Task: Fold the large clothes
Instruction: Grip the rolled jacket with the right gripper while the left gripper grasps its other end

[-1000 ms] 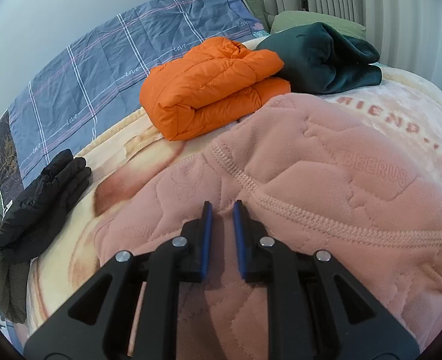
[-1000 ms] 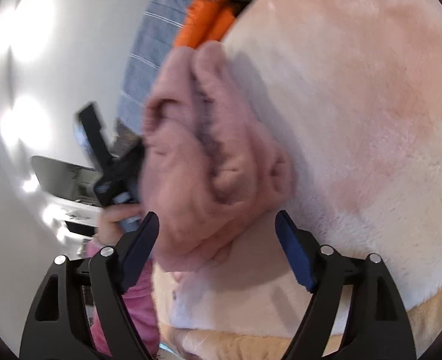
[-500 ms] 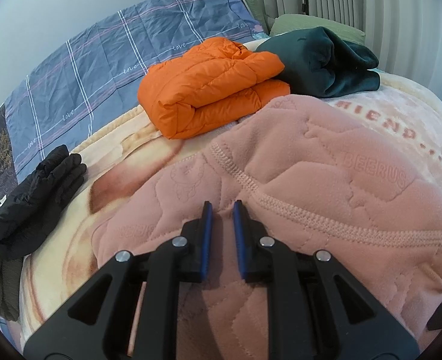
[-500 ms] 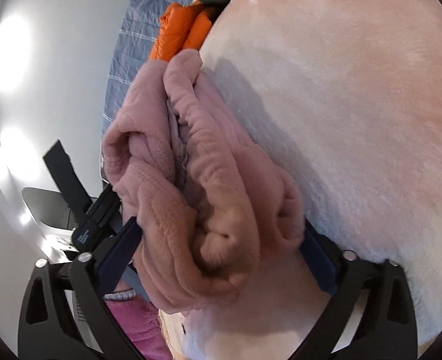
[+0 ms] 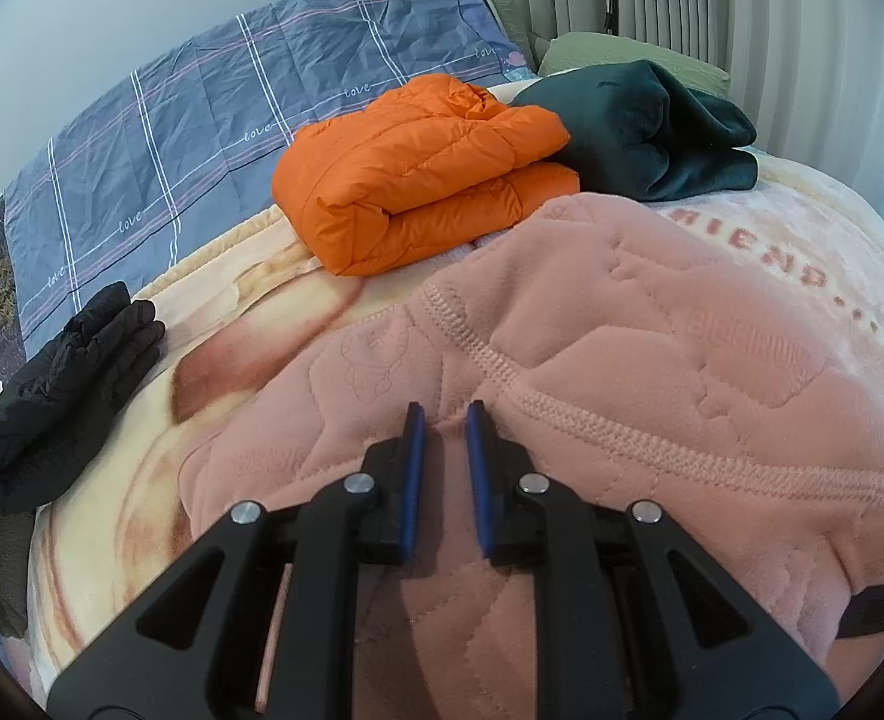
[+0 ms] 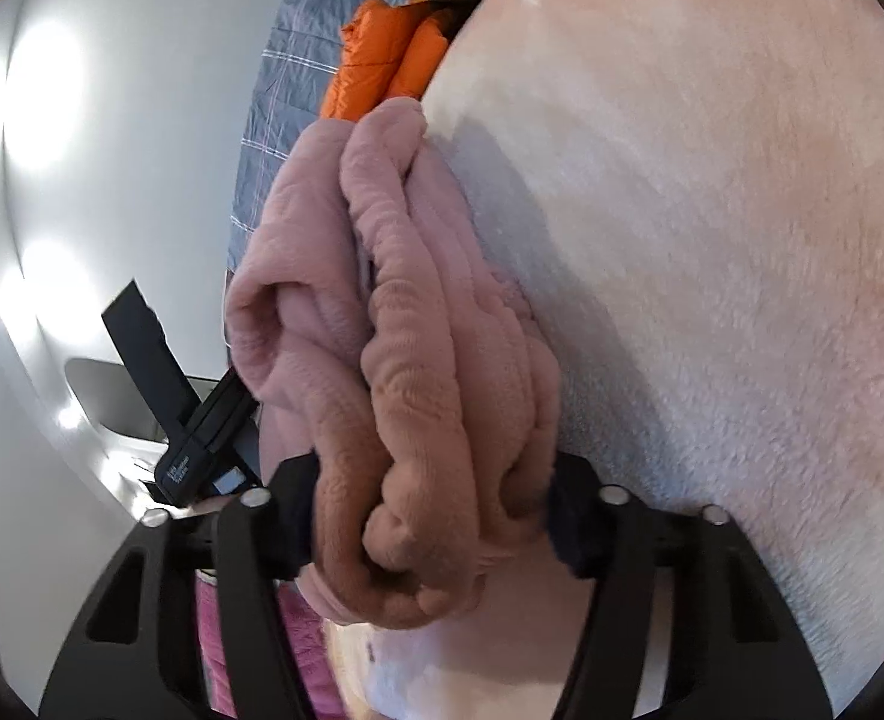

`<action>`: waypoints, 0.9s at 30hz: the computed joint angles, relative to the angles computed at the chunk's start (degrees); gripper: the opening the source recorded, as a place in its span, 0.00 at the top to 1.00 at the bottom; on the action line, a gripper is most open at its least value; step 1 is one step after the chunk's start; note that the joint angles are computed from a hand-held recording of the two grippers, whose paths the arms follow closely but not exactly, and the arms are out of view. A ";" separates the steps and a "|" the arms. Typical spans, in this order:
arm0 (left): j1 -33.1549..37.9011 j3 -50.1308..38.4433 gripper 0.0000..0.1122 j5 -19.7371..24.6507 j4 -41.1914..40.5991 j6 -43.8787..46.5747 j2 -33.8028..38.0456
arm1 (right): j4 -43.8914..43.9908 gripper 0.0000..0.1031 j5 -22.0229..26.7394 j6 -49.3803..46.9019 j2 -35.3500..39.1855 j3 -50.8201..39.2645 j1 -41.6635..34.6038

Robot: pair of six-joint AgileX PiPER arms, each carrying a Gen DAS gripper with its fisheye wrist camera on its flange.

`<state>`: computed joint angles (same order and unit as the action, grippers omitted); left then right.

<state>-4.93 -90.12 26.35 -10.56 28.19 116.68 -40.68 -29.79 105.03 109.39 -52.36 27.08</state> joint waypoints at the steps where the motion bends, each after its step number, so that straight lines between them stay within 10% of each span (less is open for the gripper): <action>1: -0.10 -0.06 0.87 0.00 0.44 -0.37 0.00 | -1.01 0.44 3.42 -0.06 -0.66 -1.07 0.82; 5: 2.62 0.22 0.86 1.31 -11.99 9.95 -0.56 | -2.62 0.44 5.43 0.15 -0.73 -2.20 1.17; 8: 9.53 -4.17 0.74 13.11 -29.13 19.39 -0.07 | -3.35 0.44 6.25 -0.32 -0.37 -3.06 1.19; 10: 13.97 -4.48 0.24 15.91 -35.13 18.61 -1.07 | -3.41 0.43 5.41 -0.77 -0.28 -2.60 0.90; 27: 26.22 -28.91 0.10 43.22 -48.81 10.21 25.01 | -1.16 0.36 7.18 -5.68 -0.94 -1.82 1.85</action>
<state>21.29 -119.03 69.57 -59.37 38.40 141.69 -41.85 -22.61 99.35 108.46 -54.18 28.94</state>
